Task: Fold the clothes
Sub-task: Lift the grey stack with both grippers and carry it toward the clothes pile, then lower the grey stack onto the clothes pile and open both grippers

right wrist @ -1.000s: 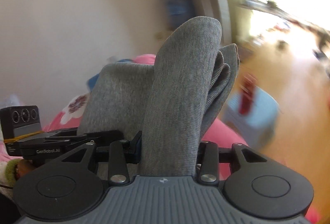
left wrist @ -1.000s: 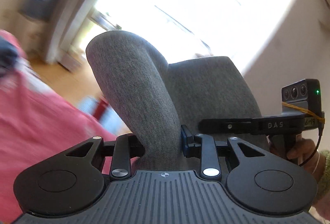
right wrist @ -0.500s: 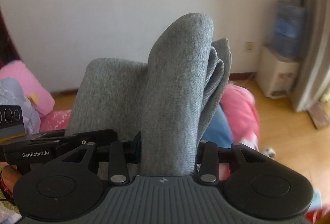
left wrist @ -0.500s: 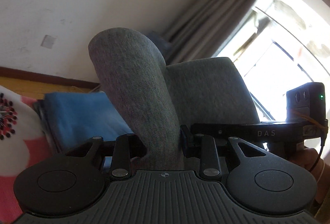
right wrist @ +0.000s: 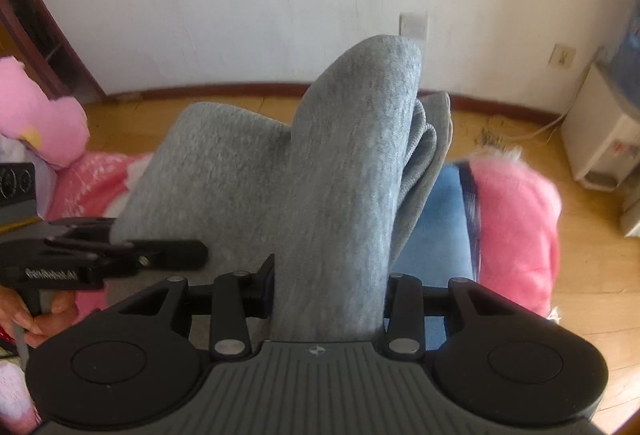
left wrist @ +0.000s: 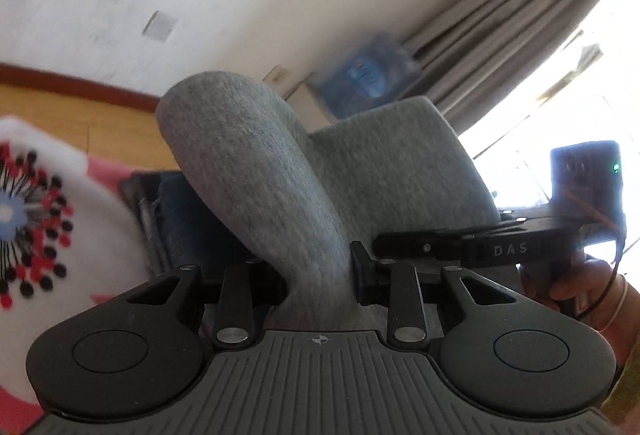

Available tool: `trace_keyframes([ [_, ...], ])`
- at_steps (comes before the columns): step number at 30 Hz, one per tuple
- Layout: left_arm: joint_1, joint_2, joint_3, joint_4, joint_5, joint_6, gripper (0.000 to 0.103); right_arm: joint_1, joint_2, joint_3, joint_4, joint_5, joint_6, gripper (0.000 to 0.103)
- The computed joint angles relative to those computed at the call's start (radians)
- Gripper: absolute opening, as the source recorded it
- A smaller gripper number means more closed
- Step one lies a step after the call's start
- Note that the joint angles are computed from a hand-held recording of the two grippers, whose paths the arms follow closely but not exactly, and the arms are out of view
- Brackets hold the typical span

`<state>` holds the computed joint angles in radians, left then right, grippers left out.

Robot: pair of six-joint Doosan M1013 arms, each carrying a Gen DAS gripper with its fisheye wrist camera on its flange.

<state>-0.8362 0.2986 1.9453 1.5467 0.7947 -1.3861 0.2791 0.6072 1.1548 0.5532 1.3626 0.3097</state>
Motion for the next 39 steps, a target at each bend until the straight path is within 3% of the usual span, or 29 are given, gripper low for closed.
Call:
trace_keyframes([
  [3, -0.006, 0.004, 0.011, 0.023, 0.018, -0.051, 0.03, -0.016, 0.027, -0.01, 0.038, 0.01, -0.006, 0.049],
  [4, -0.008, 0.005, 0.015, 0.027, 0.025, -0.069, 0.034, -0.022, 0.032, -0.008, 0.055, -0.005, 0.003, 0.057],
  [5, -0.012, 0.007, 0.015, 0.014, 0.036, -0.063, 0.041, -0.028, 0.035, -0.004, 0.073, -0.023, 0.011, 0.067],
  [8, -0.039, 0.006, 0.005, -0.052, 0.104, -0.003, 0.055, -0.062, 0.024, 0.03, 0.163, -0.144, 0.072, 0.083],
  [11, -0.076, 0.002, -0.013, -0.13, 0.227, 0.065, 0.055, -0.111, 0.003, 0.071, 0.289, -0.265, 0.122, 0.082],
  [13, -0.104, 0.007, -0.031, -0.159, 0.368, 0.117, 0.055, -0.146, -0.025, 0.115, 0.379, -0.325, 0.079, 0.077],
  [15, -0.11, 0.008, -0.048, -0.132, 0.439, 0.21, 0.055, -0.182, -0.059, 0.171, 0.479, -0.311, -0.015, 0.07],
  [17, -0.083, 0.006, -0.057, -0.104, 0.373, 0.266, 0.056, -0.209, -0.085, 0.219, 0.534, -0.219, -0.12, 0.057],
  [19, -0.052, 0.002, -0.065, -0.078, 0.29, 0.323, 0.056, -0.222, -0.11, 0.273, 0.553, -0.163, -0.253, 0.054],
  [20, -0.033, 0.009, -0.075, -0.115, 0.242, 0.366, 0.056, -0.22, -0.117, 0.297, 0.546, -0.171, -0.29, 0.053],
  [21, -0.025, 0.025, -0.088, -0.165, 0.241, 0.417, 0.055, -0.217, -0.122, 0.318, 0.537, -0.182, -0.32, 0.053],
  [23, -0.016, 0.053, -0.103, -0.23, 0.247, 0.492, 0.055, -0.21, -0.099, 0.325, 0.513, -0.213, -0.224, 0.054],
  [25, -0.029, 0.065, -0.091, -0.19, 0.271, 0.459, 0.055, -0.213, -0.066, 0.315, 0.517, -0.195, -0.078, 0.057],
  [28, -0.042, 0.071, -0.086, -0.158, 0.307, 0.372, 0.056, -0.243, -0.066, 0.331, 0.602, -0.167, 0.032, 0.059],
  [30, -0.046, 0.075, -0.093, -0.156, 0.313, 0.356, 0.057, -0.268, -0.074, 0.342, 0.657, -0.158, 0.111, 0.071],
  [32, -0.041, 0.081, -0.102, -0.167, 0.314, 0.395, 0.058, -0.301, -0.073, 0.349, 0.698, -0.135, 0.249, 0.093],
  [34, -0.04, 0.091, -0.112, -0.177, 0.32, 0.431, 0.06, -0.319, -0.059, 0.349, 0.695, -0.107, 0.393, 0.103],
  [39, -0.038, 0.118, -0.141, -0.217, 0.348, 0.563, 0.064, -0.31, -0.031, 0.339, 0.58, -0.058, 0.583, 0.103],
])
